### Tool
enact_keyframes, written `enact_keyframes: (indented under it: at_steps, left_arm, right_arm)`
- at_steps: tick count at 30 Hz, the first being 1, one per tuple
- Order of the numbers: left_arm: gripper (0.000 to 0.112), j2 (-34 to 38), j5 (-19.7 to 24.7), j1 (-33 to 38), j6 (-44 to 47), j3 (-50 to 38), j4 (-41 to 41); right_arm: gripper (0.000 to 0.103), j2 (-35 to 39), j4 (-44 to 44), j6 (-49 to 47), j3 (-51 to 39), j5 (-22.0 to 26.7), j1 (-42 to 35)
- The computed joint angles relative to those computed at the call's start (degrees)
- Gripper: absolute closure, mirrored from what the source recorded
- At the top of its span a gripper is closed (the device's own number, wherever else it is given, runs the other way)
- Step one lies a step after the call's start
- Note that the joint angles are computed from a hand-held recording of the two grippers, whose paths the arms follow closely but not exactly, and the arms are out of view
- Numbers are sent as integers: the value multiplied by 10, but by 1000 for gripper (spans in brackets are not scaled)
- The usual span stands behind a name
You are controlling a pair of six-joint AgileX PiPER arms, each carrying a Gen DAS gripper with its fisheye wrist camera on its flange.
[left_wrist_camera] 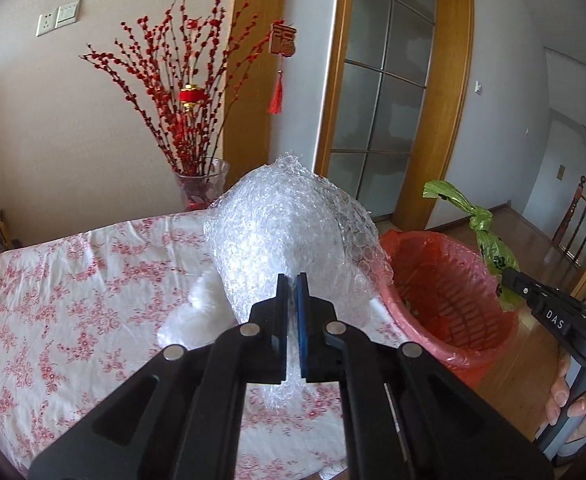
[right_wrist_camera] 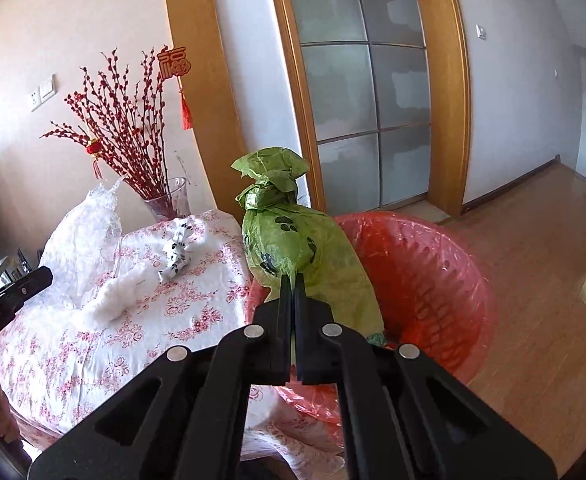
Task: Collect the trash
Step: 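Carry both items over the wastebasket and open both tools to drop them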
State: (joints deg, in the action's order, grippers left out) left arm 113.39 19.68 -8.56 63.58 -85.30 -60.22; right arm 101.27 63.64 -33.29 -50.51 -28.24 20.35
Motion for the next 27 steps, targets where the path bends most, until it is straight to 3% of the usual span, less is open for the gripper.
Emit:
enact_keyframes:
  at_steps: [14, 27]
  left_arm:
    - [107, 32, 24, -85, -1, -37, -17]
    - [107, 120, 57, -159, -82, -149, 50]
  right_arm:
    - [102, -45, -42, 71, 79, -32, -42]
    - [102, -36, -98, 129, 91, -11, -115]
